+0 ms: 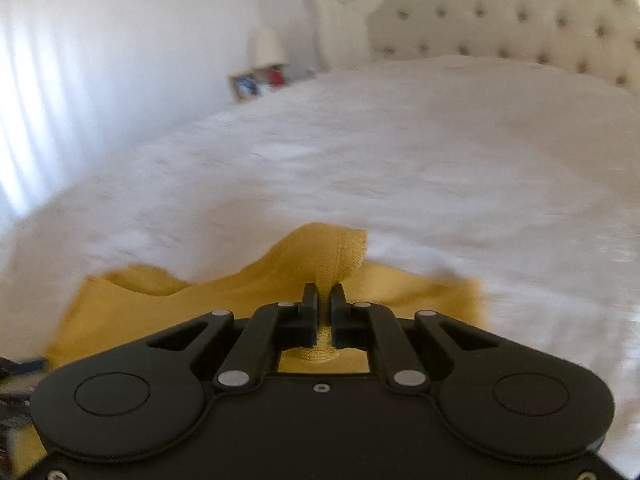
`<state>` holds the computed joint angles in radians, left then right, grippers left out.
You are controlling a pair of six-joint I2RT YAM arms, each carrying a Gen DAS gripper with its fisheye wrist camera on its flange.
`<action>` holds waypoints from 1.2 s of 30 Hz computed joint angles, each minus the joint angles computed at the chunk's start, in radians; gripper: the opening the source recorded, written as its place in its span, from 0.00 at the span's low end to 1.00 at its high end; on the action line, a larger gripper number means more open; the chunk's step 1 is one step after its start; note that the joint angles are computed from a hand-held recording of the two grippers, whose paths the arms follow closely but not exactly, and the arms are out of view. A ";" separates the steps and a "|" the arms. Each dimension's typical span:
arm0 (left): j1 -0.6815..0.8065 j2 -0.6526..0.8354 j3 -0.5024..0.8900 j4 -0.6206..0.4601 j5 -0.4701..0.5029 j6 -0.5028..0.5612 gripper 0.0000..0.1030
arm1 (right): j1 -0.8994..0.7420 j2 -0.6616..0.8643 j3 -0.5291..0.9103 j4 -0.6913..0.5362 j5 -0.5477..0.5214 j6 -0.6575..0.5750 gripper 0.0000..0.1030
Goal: Fold small clothes
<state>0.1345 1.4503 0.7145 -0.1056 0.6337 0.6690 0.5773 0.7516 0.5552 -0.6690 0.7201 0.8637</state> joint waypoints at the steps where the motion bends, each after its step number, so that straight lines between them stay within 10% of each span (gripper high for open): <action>1: 0.002 -0.011 0.003 -0.024 -0.008 0.014 0.57 | -0.040 -0.021 -0.025 0.000 -0.048 -0.008 0.12; 7: 0.047 -0.051 0.065 -0.171 0.021 0.068 0.58 | -0.141 -0.073 -0.161 0.065 -0.176 -0.024 0.16; 22: -0.135 0.151 0.134 0.058 -0.201 -0.182 0.66 | -0.060 -0.003 -0.090 -0.110 0.043 -0.006 0.35; 36: -0.107 0.147 0.100 0.106 -0.157 -0.201 0.68 | -0.065 0.041 -0.161 0.167 -0.076 -0.109 0.39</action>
